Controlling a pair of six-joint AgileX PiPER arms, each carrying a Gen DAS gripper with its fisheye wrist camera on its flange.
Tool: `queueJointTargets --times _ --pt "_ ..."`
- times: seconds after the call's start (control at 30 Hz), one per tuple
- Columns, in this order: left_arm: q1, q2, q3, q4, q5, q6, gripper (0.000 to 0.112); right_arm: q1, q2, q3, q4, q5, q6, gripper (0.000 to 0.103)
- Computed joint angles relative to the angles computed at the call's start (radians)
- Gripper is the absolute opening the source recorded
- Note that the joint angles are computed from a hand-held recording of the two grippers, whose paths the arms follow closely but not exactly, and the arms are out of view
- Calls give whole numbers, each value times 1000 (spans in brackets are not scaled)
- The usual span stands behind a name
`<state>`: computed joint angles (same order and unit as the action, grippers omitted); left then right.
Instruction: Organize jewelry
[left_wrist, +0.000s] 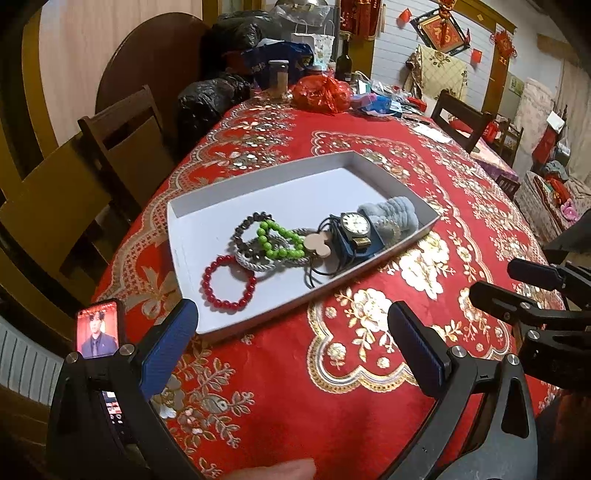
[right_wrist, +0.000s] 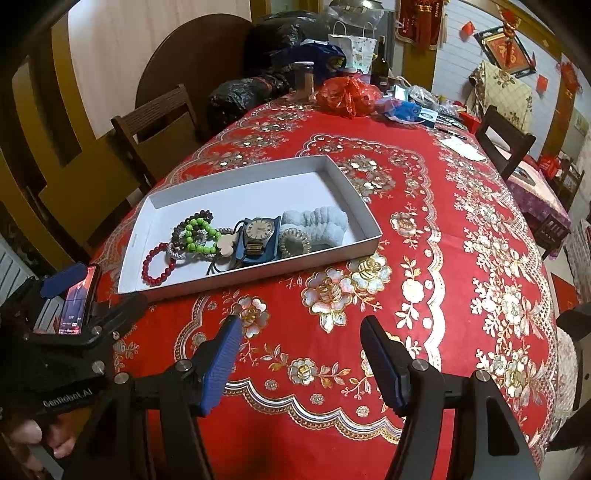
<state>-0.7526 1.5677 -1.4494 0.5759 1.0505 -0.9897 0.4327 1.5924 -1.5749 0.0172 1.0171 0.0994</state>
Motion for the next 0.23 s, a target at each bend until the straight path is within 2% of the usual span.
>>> queueJointTargets --times 0.13,0.23 --pt "-14 -15 33 12 -42 -26 102 -2 7 -4 0 5 4 64" --pt "-34 -12 36 56 -30 -50 102 -2 15 -13 -5 10 5 64"
